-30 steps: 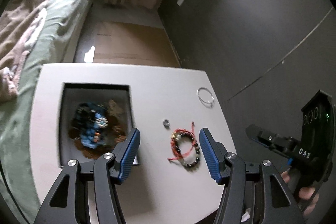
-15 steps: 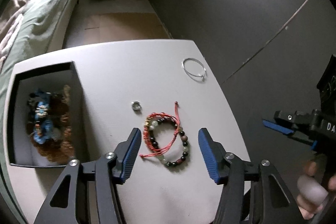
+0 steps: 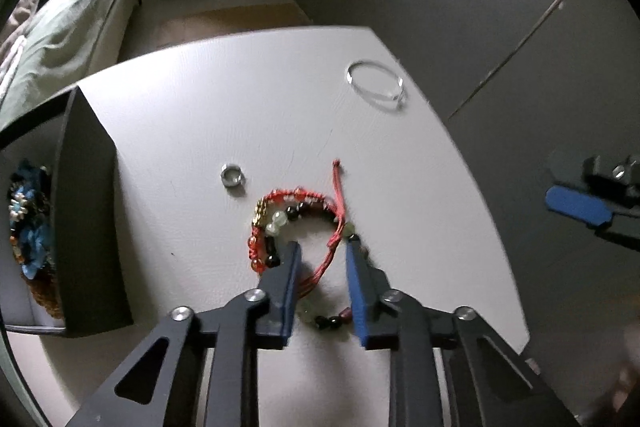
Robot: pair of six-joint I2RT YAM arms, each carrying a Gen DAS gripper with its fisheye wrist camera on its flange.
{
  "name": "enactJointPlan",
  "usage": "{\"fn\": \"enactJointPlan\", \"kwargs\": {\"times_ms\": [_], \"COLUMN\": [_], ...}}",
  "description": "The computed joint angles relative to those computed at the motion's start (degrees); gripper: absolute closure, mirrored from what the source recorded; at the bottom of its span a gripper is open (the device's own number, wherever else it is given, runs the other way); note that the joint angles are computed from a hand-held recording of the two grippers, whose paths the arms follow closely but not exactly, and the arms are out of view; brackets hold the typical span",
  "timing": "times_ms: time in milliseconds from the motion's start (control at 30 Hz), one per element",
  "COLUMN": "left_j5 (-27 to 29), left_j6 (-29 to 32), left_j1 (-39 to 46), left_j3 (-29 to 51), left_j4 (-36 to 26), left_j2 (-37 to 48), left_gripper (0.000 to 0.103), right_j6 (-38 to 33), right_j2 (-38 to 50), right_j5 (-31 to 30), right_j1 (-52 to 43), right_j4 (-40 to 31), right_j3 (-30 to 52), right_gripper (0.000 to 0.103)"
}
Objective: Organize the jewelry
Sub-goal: 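Move the left tool to the red-cord bead bracelet and grasp its cord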
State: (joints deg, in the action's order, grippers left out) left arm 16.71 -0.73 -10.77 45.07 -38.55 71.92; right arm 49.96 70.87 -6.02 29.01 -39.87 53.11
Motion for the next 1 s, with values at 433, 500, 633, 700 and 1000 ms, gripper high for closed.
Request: {"fn": "enactJointPlan", "kwargs": {"times_ms": [433, 500, 633, 700, 1000], "left_j5": [10.66, 12.32, 15.7, 17.09, 23.11], "left_j6": [6.04, 7.11, 9.22, 10.63, 16.15], "left_j1": [12.28, 14.25, 18.03, 20.09, 30.05], "left_j3": [4.3, 5.43, 7.88, 9.21, 15.42], "left_j4": [-6.68, -8.08, -10.68, -12.33, -18.75], "left_j2": [-2.35, -2.57, -1.83, -1.42, 1.98], "left_gripper": [0.098, 0.099, 0.099, 0.099, 0.099], "right_j6": [1.02, 0.67, 0.28, -0.58, -3.15], "right_j2": [8.44, 9.75, 13.72, 16.89, 28.82], "right_j5": [2.21, 2.45, 3.14, 3.79, 6.65], "right_j1": [5.1, 5.62, 7.8, 9.32, 14.26], "right_j4": [1.97, 2.07, 2.01, 1.41, -3.98], "right_j3": [4.18, 4.77, 7.11, 9.33, 18.42], "right_gripper": [0.036, 0.036, 0.036, 0.041, 0.078]}}
